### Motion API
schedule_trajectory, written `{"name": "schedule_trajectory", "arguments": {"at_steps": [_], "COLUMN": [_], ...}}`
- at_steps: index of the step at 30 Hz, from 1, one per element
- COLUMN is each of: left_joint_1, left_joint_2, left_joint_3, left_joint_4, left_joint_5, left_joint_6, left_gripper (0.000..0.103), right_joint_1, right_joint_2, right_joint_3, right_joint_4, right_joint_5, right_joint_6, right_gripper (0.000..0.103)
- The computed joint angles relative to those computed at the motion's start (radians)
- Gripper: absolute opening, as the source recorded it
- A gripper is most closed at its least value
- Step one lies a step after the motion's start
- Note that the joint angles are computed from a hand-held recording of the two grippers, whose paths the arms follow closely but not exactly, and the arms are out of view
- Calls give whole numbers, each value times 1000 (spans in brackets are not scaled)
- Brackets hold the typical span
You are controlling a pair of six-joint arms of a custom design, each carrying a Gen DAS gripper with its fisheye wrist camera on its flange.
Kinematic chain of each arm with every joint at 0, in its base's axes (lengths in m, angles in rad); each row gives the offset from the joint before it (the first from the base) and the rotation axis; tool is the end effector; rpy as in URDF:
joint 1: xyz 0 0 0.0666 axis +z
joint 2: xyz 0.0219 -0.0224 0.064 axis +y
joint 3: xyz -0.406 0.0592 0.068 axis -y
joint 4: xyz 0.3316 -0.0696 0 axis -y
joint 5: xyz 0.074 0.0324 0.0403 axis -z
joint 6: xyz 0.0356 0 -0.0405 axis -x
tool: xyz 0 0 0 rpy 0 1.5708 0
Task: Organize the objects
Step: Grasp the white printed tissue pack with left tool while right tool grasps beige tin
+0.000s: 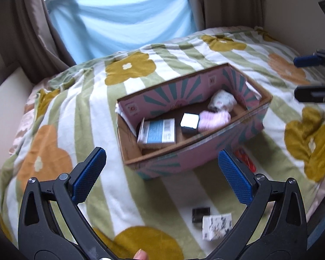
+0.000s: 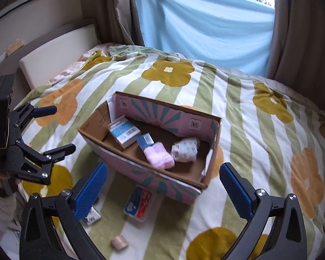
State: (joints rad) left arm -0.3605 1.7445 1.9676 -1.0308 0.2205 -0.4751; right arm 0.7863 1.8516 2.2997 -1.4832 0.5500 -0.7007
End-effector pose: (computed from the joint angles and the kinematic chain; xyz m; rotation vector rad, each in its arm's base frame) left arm 0.5187 -0.2043 0.5134 1.0537 2.1151 -0.2067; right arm 0.4032 0.3770 0.5557 0.0825 2.3929 -0.0523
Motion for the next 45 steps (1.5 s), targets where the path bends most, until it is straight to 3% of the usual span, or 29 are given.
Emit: {"name": "schedule_trajectory", "arguments": {"at_steps": [2, 7, 23, 29, 32, 45], "left_joint_1": [4, -12, -59, -104, -115, -120], "left_joint_2": [-31, -147, -316, -359, -361, -304], "left_joint_3": [-54, -252, -659, -805, -838, -848], "left_joint_4": [7, 141, 348, 524, 570, 610], "left_joint_5": [0, -54, -66, -145, -166, -225], "left_joint_6": [-20, -51, 44, 7, -9, -33], "left_gripper": [103, 103, 103, 103, 101, 89], "right_joint_1": [17, 55, 140, 143, 143, 147], "right_joint_2": [-41, -107, -144, -131, -118, -61], "right_joint_3": [-80, -231, -557, -613, -618, -590], "right_joint_4": [42, 138, 427, 477, 482, 479], "right_joint_5": [11, 18, -94, -137, -153, -166], "right_joint_6": [-15, -30, 24, 22, 27, 76], "right_gripper": [103, 103, 103, 103, 98, 83]}}
